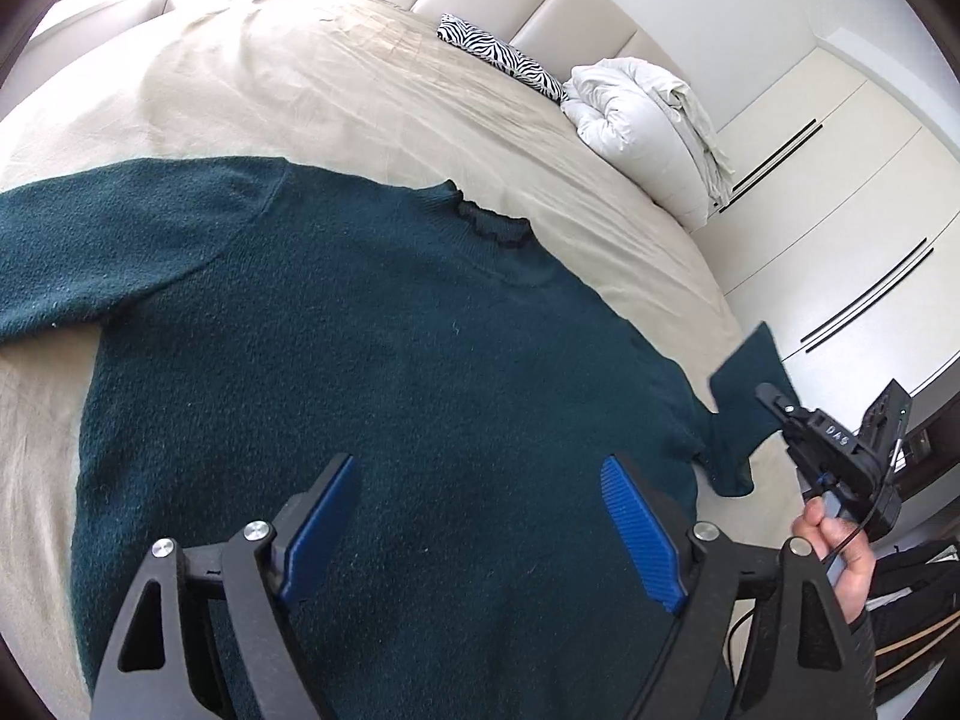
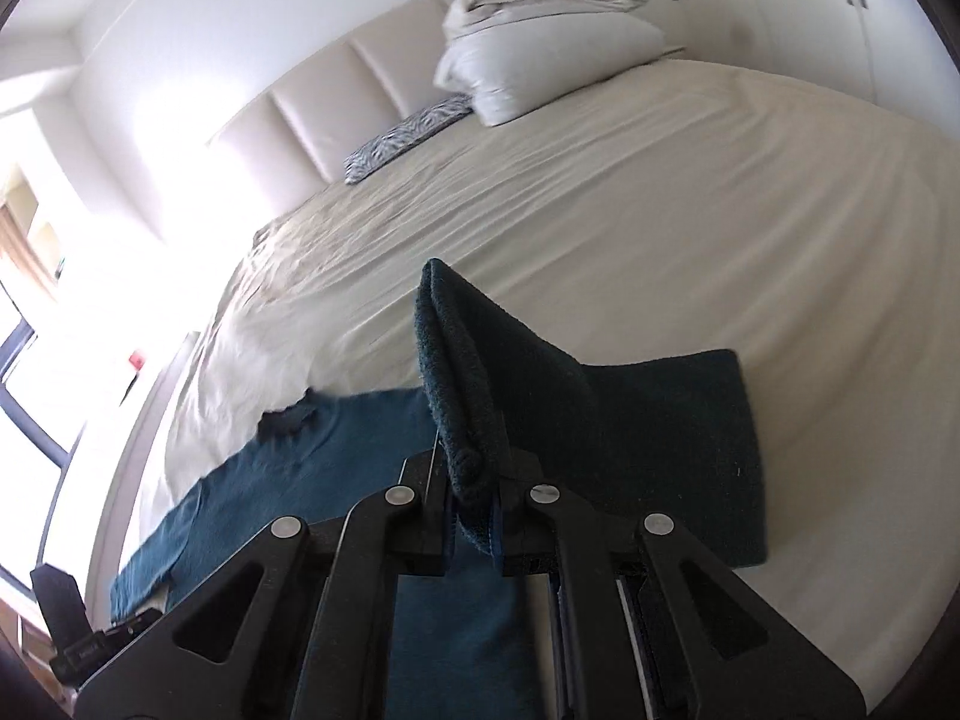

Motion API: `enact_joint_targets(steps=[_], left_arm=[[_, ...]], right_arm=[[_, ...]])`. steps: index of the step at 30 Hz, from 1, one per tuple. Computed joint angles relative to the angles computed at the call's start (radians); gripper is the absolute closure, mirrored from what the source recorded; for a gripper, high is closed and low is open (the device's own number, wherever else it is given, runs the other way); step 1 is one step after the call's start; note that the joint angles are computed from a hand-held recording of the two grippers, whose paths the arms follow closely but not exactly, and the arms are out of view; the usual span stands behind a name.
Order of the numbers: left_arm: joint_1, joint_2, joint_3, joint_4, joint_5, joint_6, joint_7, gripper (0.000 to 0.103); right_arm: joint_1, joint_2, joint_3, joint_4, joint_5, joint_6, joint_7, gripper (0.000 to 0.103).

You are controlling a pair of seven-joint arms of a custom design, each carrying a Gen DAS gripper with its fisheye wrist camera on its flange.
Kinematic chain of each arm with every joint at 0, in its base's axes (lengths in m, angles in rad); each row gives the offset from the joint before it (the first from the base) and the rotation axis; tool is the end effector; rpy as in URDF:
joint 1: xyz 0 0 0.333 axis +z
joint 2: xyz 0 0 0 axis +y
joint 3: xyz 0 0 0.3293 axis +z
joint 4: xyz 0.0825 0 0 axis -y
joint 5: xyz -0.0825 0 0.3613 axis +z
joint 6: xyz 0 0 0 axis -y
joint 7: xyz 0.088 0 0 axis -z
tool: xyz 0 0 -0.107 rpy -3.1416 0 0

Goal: Fold small clothes

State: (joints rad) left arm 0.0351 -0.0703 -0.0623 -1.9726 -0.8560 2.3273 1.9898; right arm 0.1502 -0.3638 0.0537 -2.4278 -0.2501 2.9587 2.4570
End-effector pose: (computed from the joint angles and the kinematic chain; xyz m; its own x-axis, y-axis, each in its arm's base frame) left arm 0.5533 -0.0292 0.5720 -0.1366 -0.8088 0.5720 -0.8672 -0.1814 -0.4637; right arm 0.4416 0.1113 0.5710 -0.2305 -0.8729 -0.4300 -0.5844 0.4775 -0.6561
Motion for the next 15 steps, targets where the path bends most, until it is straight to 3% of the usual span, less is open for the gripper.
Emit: enact_joint_targets(steps=[3, 7, 9, 11, 12, 13, 14, 15], left_arm=[[0.009, 0.037, 0.009, 0.040, -0.043, -0.049, 0.009, 0.020], [0.028, 0.094, 0.003, 0.087, -0.094, -0.108, -0.008, 0.020], [0.038, 0.122, -0.005, 0.107, -0.125, -0.140, -0.021, 0.020], [0.042, 0.147, -0.017, 0.130, -0.141, -0.161, -0.030, 0.019], [0.041, 0.158, -0.025, 0.139, -0.140, -0.162, -0.035, 0.018], [0.038, 0.170, -0.033, 0.151, -0.138, -0.165, -0.043, 0.017], [0.035, 0.182, -0.041, 0.164, -0.137, -0.169, -0.053, 0.017], [0.032, 0.194, -0.049, 0.178, -0.135, -0.174, -0.061, 0.017]], right_arm=[[0.054, 0.152, 0.071, 0.115, -0.014, -0.008, 0.014, 0.096], [0.150, 0.302, 0.089, 0.219, 0.003, -0.053, -0.001, 0.095], [0.190, 0.325, 0.105, 0.215, -0.011, -0.088, 0.053, 0.092], [0.203, 0.312, 0.096, 0.169, -0.025, -0.029, 0.097, 0.091], [0.202, 0.295, 0.098, 0.133, -0.064, 0.018, 0.143, 0.085], [0.204, 0.265, 0.108, 0.088, -0.088, 0.046, 0.190, 0.073], [0.225, 0.235, 0.092, 0.055, -0.042, 0.064, 0.168, 0.063], [0.242, 0.199, 0.078, 0.016, 0.000, 0.088, 0.155, 0.043]])
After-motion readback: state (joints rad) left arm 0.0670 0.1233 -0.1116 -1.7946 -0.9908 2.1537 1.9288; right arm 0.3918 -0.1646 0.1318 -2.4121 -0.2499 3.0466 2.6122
